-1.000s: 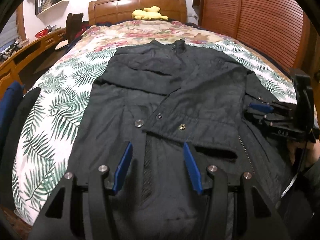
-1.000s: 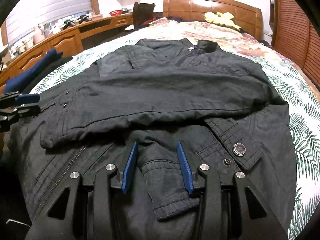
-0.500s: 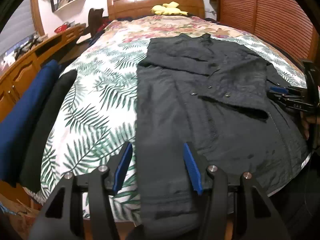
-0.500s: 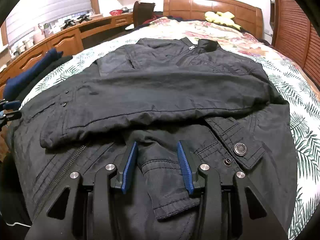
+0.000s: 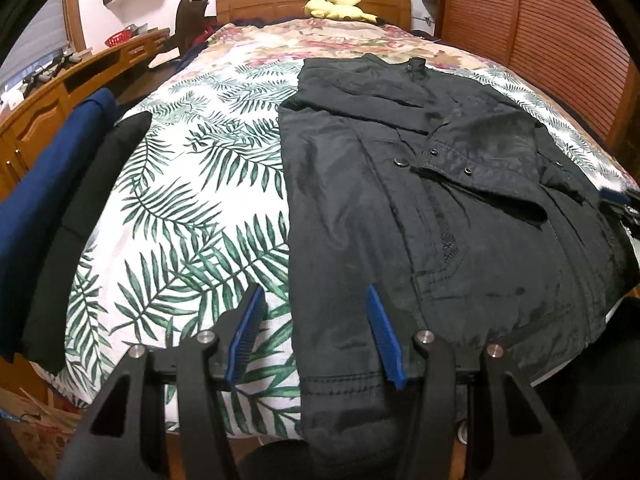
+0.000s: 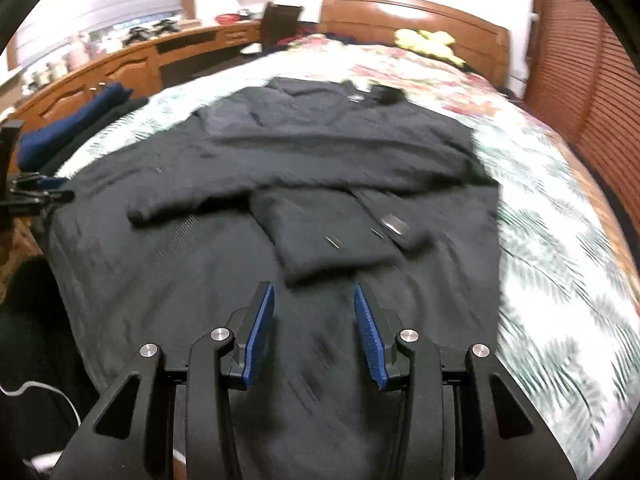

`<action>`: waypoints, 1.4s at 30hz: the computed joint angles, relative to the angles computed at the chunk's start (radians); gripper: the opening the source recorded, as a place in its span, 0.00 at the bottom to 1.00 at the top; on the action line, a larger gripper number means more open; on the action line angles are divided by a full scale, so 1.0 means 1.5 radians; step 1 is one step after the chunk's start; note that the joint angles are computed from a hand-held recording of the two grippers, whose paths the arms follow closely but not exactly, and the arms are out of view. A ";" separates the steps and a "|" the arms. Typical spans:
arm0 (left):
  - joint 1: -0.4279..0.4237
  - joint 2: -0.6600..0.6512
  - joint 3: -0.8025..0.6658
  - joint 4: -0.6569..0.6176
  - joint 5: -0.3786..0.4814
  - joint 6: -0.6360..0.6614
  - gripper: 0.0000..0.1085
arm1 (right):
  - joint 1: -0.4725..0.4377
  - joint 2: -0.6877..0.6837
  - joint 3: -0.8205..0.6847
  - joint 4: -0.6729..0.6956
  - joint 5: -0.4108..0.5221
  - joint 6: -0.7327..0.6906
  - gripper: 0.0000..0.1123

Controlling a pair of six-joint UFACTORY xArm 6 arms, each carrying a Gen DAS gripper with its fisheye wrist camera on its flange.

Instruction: Fold large clothes

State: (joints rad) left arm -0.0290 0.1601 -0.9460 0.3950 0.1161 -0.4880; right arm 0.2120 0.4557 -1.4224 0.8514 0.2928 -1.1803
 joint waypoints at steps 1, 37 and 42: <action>0.000 0.001 0.003 -0.019 -0.006 0.015 0.48 | -0.012 -0.015 0.023 0.000 -0.006 0.007 0.37; -0.069 -0.076 0.109 -0.602 -0.052 0.515 0.48 | -0.093 -0.082 0.127 -0.006 0.053 0.072 0.41; -0.091 -0.080 0.107 -0.749 -0.055 0.645 0.36 | -0.090 -0.070 0.116 -0.009 0.050 0.078 0.42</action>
